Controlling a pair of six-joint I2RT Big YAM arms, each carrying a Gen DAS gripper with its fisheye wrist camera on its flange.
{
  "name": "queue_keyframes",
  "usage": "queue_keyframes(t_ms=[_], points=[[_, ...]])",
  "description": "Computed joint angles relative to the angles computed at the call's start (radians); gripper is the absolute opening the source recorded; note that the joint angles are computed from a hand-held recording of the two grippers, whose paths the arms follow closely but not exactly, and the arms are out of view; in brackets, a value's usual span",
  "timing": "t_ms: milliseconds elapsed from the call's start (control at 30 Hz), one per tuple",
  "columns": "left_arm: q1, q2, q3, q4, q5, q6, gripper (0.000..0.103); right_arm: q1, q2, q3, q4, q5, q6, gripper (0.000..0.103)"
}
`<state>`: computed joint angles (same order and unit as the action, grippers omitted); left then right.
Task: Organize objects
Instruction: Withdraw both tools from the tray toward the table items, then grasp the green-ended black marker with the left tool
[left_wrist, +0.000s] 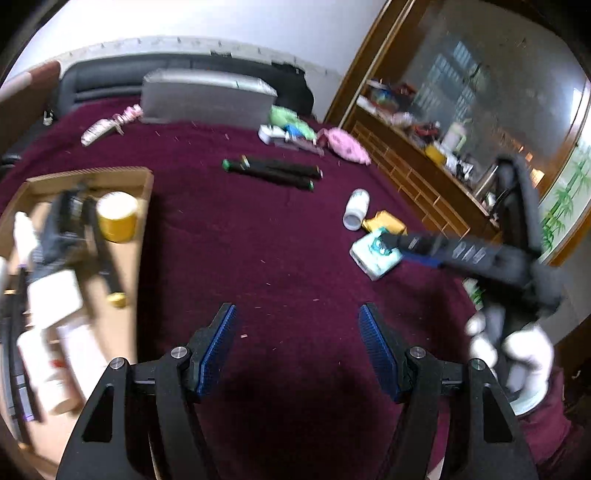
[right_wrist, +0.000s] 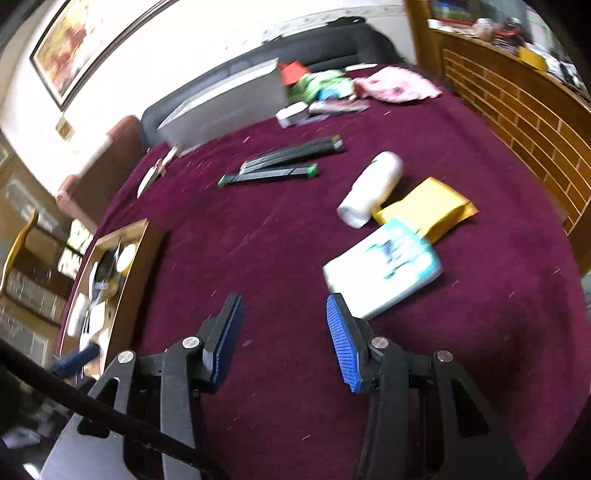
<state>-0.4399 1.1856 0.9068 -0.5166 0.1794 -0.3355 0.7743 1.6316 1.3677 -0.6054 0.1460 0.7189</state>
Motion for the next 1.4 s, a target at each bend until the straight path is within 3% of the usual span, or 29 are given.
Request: queue_keyframes(t_ms=[67, 167, 300, 400, 467, 567, 667, 800, 900, 1067, 1100, 1233, 1400], points=[[-0.015, 0.051, 0.02, 0.004, -0.016, 0.004, 0.061, -0.029, -0.009, -0.002, 0.021, -0.021, 0.001, 0.046], [-0.03, 0.115, 0.044, 0.0, -0.062, 0.009, 0.061, -0.081, 0.015, 0.036, 0.063, -0.093, -0.001, 0.056], [-0.018, 0.158, 0.047, -0.003, -0.04, -0.007, 0.061, -0.13, 0.107, 0.16, 0.065, -0.227, -0.025, 0.056], [-0.013, 0.163, 0.044, 0.008, -0.032, -0.005, 0.062, -0.155, 0.231, 0.332, -0.015, -0.334, -0.05, 0.056], [-0.009, 0.164, 0.041, 0.021, -0.015, -0.009, 0.067, -0.165, 0.342, 0.492, -0.114, -0.385, -0.069, 0.056], [-0.01, 0.154, 0.016, 0.071, 0.002, -0.01, 0.076, -0.172, 0.442, 0.647, -0.214, -0.373, -0.098, 0.056], [-0.02, 0.155, 0.015, 0.078, 0.001, 0.013, 0.086, -0.182, 0.579, 0.857, -0.379, -0.38, -0.132, 0.056], [-0.02, 0.162, 0.019, 0.083, 0.032, 0.019, 0.099, -0.187, 0.675, 0.992, -0.479, -0.358, -0.151, 0.056], [-0.019, 0.163, 0.017, 0.09, 0.04, 0.015, 0.1, -0.186, 0.671, 0.959, -0.452, -0.446, -0.141, 0.056], [-0.014, 0.156, 0.007, 0.105, 0.059, 0.002, 0.1, -0.171, 0.642, 0.88, -0.441, -0.707, -0.19, 0.056], [-0.011, 0.155, 0.003, 0.111, 0.066, -0.004, 0.1, -0.166, 0.616, 0.842, -0.427, -0.71, -0.205, 0.056], [-0.003, 0.157, 0.002, 0.122, 0.078, -0.01, 0.1, -0.165, 0.431, 0.575, -0.229, -0.619, -0.168, 0.056], [-0.033, 0.169, 0.024, 0.081, 0.007, 0.012, 0.1, -0.194, 0.211, 0.26, 0.01, -0.497, -0.076, 0.056]])
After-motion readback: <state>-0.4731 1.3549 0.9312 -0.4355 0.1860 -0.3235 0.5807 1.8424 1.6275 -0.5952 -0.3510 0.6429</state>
